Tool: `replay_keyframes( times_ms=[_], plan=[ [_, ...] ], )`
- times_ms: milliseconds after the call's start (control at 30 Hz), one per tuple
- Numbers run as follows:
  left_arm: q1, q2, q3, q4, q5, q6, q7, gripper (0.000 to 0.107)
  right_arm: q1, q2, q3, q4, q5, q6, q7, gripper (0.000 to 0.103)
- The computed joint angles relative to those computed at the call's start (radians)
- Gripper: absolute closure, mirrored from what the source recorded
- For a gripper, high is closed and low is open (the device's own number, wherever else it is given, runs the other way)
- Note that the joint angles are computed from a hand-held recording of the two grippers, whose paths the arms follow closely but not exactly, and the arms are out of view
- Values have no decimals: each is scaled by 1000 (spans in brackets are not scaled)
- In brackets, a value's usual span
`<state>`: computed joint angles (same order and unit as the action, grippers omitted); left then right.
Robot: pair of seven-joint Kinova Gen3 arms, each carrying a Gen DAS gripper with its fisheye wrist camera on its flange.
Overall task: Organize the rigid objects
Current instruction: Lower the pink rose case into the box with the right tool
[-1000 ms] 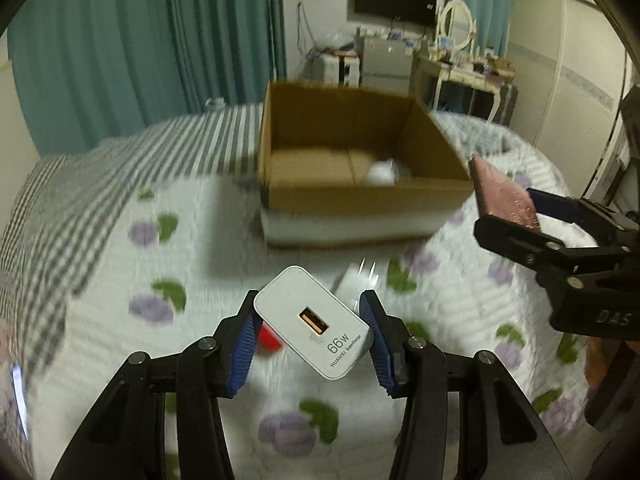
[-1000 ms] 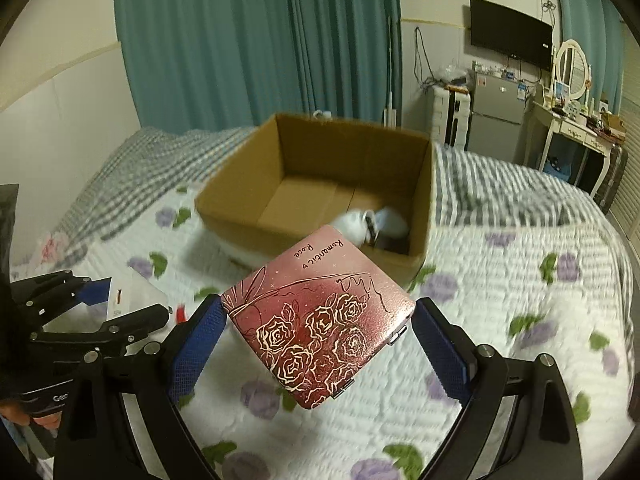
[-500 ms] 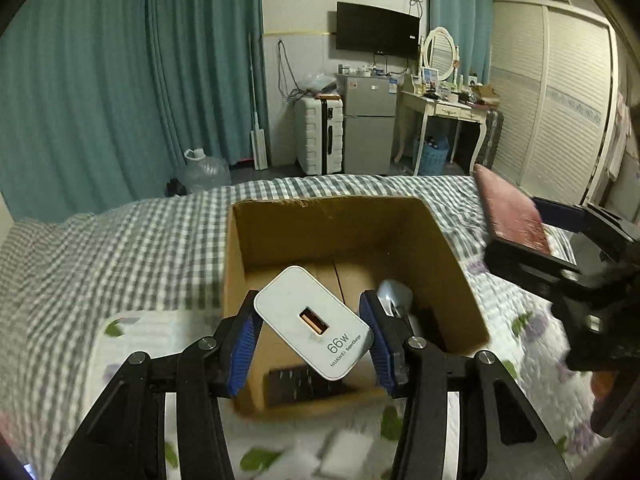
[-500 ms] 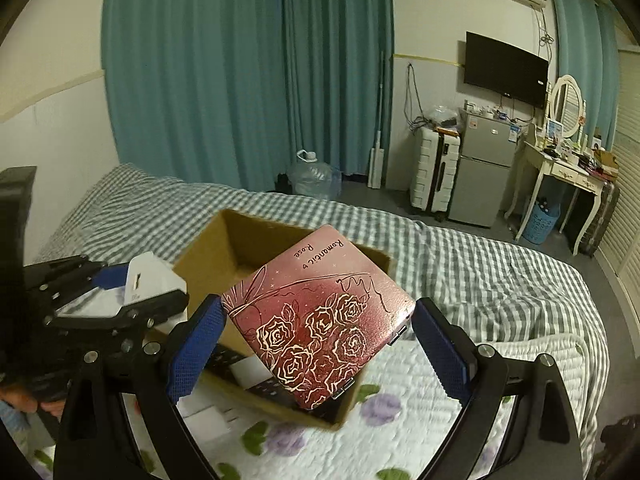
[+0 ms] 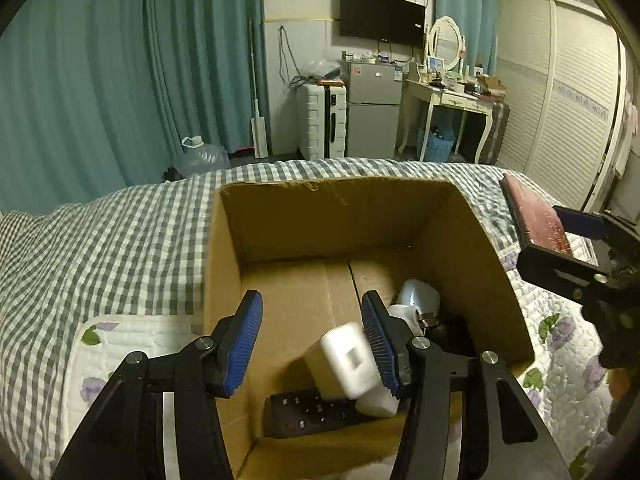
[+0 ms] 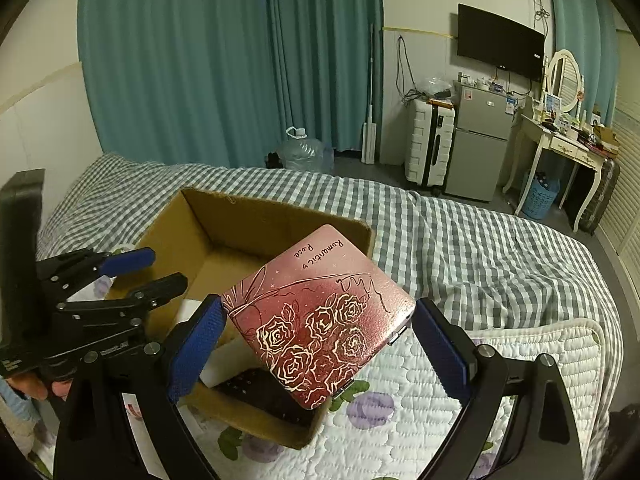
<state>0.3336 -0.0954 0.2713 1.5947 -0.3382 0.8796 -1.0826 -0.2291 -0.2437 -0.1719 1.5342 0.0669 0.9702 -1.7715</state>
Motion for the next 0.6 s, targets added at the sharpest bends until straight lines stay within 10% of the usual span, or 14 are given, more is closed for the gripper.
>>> replay_keyframes(
  times_ms=[600],
  plan=[
    [-97,-146,45,73,-5,105,94,42,-114,199,-38,-69,121,-21,-50,8]
  ],
)
